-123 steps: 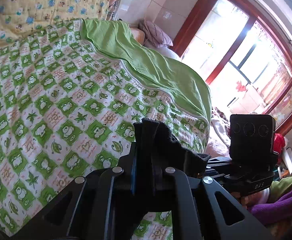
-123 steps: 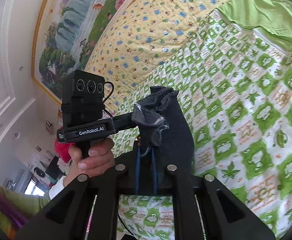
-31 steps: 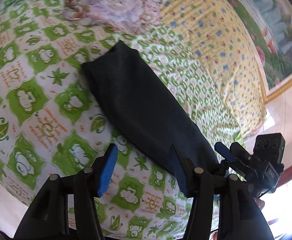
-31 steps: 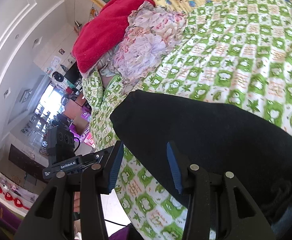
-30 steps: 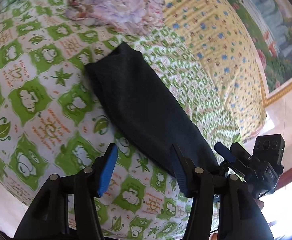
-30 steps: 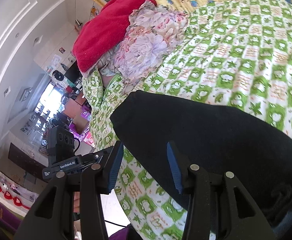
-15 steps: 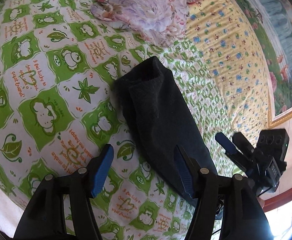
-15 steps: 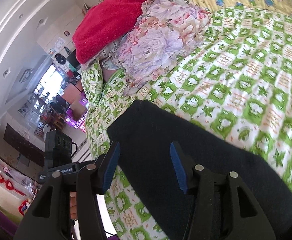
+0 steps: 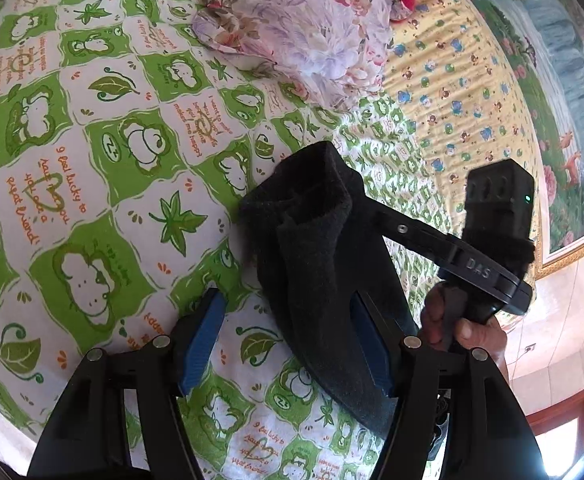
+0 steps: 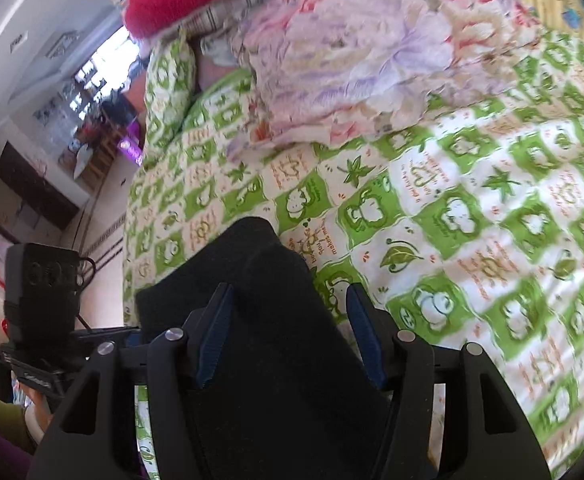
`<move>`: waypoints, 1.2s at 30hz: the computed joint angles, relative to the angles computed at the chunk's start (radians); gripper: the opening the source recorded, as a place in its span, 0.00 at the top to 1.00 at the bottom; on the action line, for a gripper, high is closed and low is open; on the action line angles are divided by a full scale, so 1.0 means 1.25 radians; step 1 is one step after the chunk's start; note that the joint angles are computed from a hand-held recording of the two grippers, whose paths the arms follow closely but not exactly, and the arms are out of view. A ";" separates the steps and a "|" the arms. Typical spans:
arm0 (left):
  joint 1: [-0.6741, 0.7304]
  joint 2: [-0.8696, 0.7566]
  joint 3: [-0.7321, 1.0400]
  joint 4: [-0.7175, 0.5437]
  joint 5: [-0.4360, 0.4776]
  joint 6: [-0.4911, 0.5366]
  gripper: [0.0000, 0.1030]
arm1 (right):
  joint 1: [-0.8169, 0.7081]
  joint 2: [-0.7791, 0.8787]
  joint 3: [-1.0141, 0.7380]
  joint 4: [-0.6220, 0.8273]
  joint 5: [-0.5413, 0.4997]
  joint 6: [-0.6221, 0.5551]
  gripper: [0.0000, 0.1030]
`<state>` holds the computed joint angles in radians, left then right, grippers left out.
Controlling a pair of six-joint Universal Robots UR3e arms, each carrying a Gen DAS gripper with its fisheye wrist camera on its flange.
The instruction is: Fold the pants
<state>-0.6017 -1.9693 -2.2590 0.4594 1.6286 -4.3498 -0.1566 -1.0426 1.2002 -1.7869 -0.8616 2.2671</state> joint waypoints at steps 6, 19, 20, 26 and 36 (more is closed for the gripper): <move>0.001 -0.015 0.044 -0.043 0.025 0.021 0.36 | 0.013 0.107 -0.147 0.106 0.008 0.009 0.67; -0.018 -0.011 0.126 -0.128 0.059 0.050 0.76 | -0.048 0.007 -0.025 0.107 0.093 -0.010 0.74; -0.024 -0.004 0.130 -0.133 0.065 0.051 0.76 | -0.058 -0.011 -0.010 0.116 0.107 -0.018 0.74; -0.096 0.033 0.255 -0.250 0.135 0.089 0.77 | -0.158 -0.151 0.072 0.256 0.195 -0.150 0.74; -0.222 -0.076 0.647 -0.495 0.214 0.198 0.78 | -0.433 -0.321 0.115 0.709 0.276 -0.540 0.75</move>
